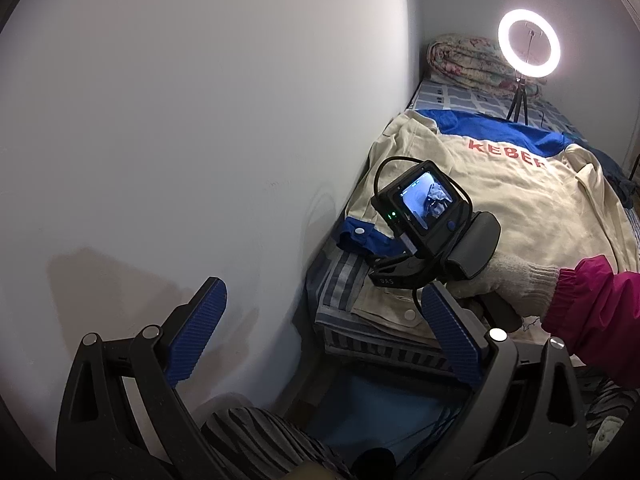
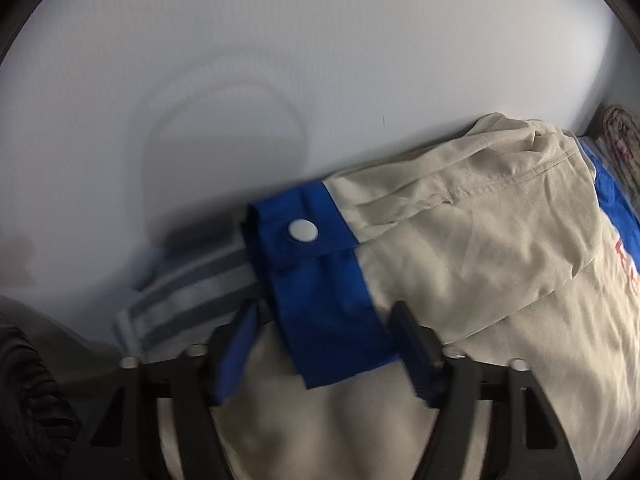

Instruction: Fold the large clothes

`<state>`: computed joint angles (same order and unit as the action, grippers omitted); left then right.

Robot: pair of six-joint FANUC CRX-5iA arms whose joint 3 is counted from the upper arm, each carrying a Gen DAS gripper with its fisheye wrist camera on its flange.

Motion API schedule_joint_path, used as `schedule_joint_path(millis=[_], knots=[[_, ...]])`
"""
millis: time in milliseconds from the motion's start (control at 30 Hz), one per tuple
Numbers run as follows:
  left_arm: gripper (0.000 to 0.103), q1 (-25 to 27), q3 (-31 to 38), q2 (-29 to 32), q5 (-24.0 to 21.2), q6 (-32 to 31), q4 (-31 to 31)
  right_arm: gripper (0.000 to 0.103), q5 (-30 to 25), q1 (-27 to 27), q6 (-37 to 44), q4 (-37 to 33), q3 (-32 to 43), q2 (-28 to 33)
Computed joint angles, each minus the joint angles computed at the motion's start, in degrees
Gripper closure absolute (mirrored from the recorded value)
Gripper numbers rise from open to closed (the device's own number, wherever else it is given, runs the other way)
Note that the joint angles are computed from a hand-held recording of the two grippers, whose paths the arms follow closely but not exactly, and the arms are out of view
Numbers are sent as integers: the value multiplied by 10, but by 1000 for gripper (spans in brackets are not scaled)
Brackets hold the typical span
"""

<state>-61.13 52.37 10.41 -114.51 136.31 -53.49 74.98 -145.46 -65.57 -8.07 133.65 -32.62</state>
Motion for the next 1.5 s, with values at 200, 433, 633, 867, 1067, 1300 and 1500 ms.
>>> schedule_joint_path(millis=[200, 433, 633, 867, 1067, 1300, 1500], knots=[[3, 21, -4, 3, 24, 3, 28, 98, 2, -12, -21, -24, -14, -3], [3, 33, -6, 6, 54, -4, 44, 100, -44, -49, -14, -84, 58, 52], [3, 69, -35, -4, 125, 17, 102, 101, -95, -97, -12, -148, 159, 126], [3, 155, -109, -26, 270, 52, 228, 101, -126, -138, -23, -189, 238, 179], [3, 260, -177, -26, 419, 77, 385, 101, -155, -152, -1, -235, 319, 216], [4, 345, -237, 8, 512, 91, 535, 101, -185, -166, 39, -285, 386, 243], [94, 359, -193, 76, 499, 61, 572, 101, -191, -178, 62, -310, 414, 251]])
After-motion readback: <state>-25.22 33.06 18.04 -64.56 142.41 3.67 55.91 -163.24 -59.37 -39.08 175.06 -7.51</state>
